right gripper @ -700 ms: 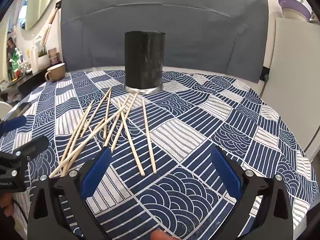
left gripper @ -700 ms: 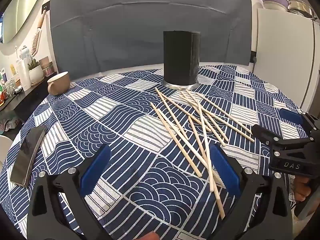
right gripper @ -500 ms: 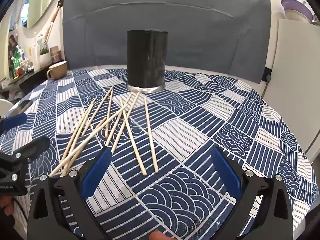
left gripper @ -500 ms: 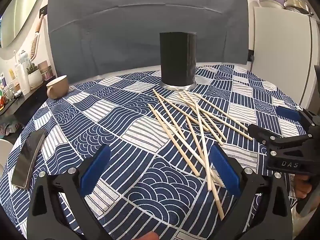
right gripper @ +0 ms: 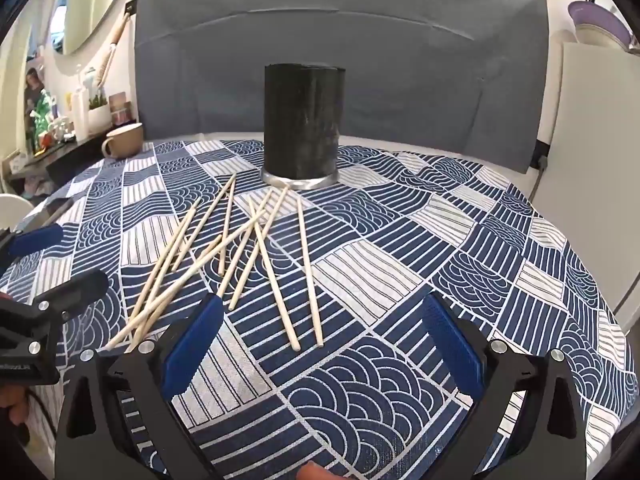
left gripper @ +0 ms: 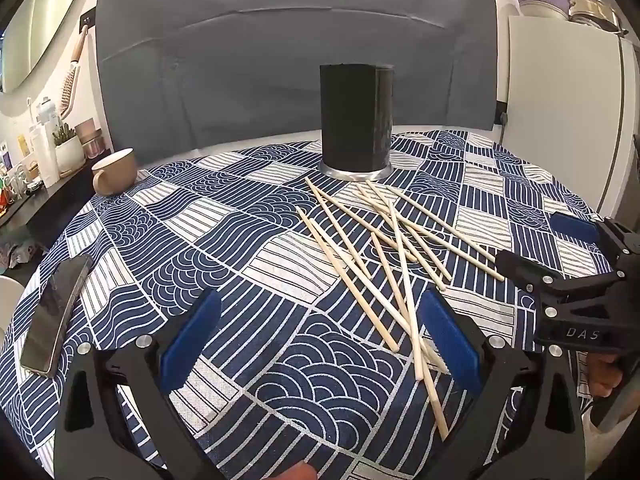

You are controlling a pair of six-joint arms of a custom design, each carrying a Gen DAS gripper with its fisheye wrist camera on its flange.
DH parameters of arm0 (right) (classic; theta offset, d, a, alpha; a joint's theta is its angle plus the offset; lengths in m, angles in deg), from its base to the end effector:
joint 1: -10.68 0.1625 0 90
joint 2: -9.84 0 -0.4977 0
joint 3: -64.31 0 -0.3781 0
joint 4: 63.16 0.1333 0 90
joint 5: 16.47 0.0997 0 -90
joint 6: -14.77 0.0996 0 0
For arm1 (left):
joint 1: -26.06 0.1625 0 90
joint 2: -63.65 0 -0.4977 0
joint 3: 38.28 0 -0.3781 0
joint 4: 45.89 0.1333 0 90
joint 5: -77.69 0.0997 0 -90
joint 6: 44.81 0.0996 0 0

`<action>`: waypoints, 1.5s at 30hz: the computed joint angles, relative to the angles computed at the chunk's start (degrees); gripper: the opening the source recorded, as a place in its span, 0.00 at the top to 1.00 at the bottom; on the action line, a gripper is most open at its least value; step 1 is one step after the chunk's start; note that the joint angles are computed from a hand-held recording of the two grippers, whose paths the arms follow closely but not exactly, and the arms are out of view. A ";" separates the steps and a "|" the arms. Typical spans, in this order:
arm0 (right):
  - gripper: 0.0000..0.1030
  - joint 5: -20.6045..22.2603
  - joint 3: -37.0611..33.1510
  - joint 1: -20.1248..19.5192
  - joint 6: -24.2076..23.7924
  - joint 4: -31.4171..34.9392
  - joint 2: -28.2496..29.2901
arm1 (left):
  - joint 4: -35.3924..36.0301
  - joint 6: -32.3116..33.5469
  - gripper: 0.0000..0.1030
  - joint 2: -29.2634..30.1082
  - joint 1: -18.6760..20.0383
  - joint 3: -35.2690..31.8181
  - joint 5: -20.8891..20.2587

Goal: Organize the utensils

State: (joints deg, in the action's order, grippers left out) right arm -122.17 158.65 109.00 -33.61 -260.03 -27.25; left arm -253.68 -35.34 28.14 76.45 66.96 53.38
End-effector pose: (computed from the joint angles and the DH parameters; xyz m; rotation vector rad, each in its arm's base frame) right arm 0.2122 -0.7160 0.1585 1.0206 -2.2186 0.9434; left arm -0.2311 -0.6307 0.1437 0.2994 2.0078 -1.1673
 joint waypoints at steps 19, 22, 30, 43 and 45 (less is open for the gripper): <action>0.08 -0.31 0.26 0.16 -1.08 -1.21 0.26 | -1.45 -0.39 0.06 -0.82 0.31 1.25 -2.99; 0.08 -0.29 0.39 0.16 -1.31 -1.58 0.28 | -1.38 -0.37 0.06 -0.79 0.31 1.20 -2.98; 0.08 -0.19 0.36 0.16 -1.44 -1.69 0.28 | -0.28 -1.78 0.06 -1.34 0.47 1.57 -3.78; 0.08 0.10 0.65 0.19 -2.03 -2.39 0.20 | 1.13 -3.58 0.06 -2.28 0.97 2.18 -5.72; 0.08 0.14 0.66 0.19 -2.22 -2.55 0.26 | 1.16 -3.65 0.06 -2.24 0.96 2.13 -5.60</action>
State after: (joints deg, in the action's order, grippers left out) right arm -122.03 159.30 109.18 -35.84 -262.58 -27.00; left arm -252.53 -38.98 25.90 77.41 69.09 47.77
